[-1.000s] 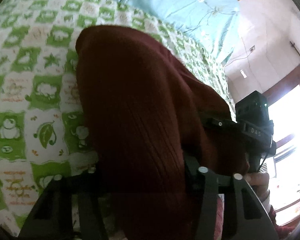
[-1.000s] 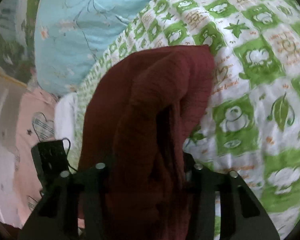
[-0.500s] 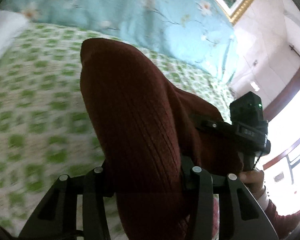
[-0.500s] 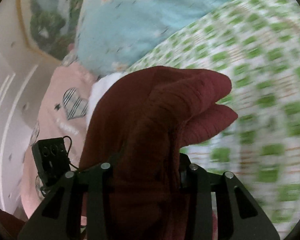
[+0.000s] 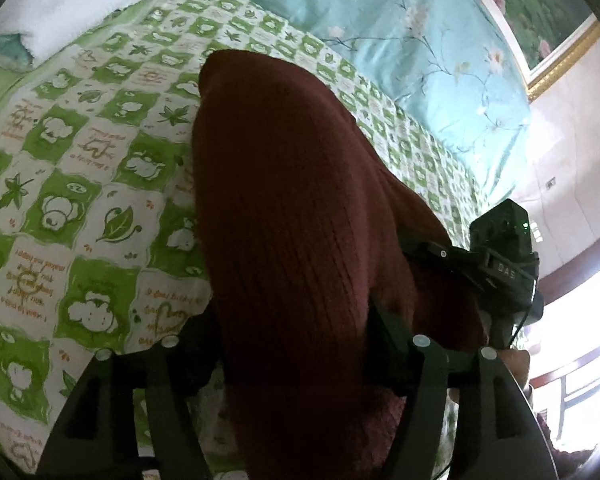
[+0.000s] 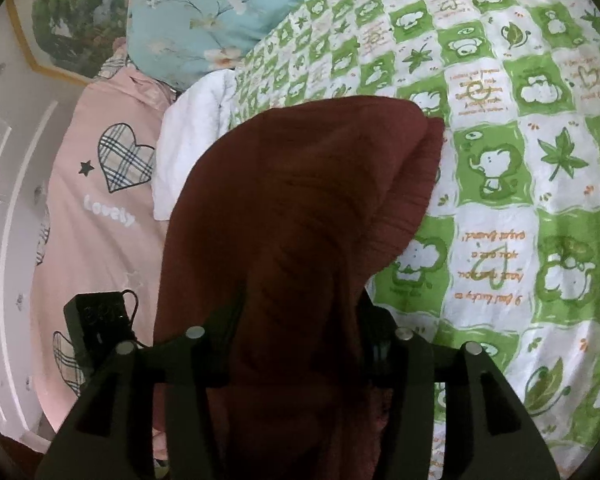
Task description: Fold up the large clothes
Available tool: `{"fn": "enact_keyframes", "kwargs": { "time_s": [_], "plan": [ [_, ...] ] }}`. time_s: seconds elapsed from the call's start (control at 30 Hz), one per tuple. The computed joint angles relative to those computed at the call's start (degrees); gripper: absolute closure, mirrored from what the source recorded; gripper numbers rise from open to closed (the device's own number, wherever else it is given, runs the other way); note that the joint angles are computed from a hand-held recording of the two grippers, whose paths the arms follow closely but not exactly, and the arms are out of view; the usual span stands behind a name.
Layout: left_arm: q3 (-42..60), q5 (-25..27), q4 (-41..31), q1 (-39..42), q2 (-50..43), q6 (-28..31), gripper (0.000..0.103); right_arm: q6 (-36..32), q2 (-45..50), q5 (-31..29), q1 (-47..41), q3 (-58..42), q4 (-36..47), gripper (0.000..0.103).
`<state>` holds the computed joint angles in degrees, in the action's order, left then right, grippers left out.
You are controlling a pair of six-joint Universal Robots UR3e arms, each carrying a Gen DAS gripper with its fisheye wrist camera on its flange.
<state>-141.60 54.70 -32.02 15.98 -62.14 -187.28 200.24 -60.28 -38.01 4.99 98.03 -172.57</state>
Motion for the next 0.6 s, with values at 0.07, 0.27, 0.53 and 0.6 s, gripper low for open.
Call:
{"fn": "enact_keyframes", "kwargs": {
  "time_s": [0.07, 0.27, 0.53, 0.6],
  "plan": [
    [0.77, 2.12, -1.63, -1.09, 2.28, -0.83, 0.036, -0.32, -2.44, -1.85, -0.34, 0.91, 1.79, 0.046],
    [-0.03, 2.14, -15.31, 1.7, 21.79, 1.72, 0.036, 0.89, -8.43, -4.12, -3.82, 4.56, 1.16, 0.044],
    [-0.63, 10.97, -12.6, -11.17, 25.75, 3.67, 0.037, 0.68, -4.5, -6.02, -1.7, -3.67, 5.41, 0.044],
    [-0.61, 17.47, -6.67, -18.18, 21.1, 2.02, 0.037, 0.44, -3.11, -6.6, -0.75, -5.81, 6.83, 0.047]
  ]
}}
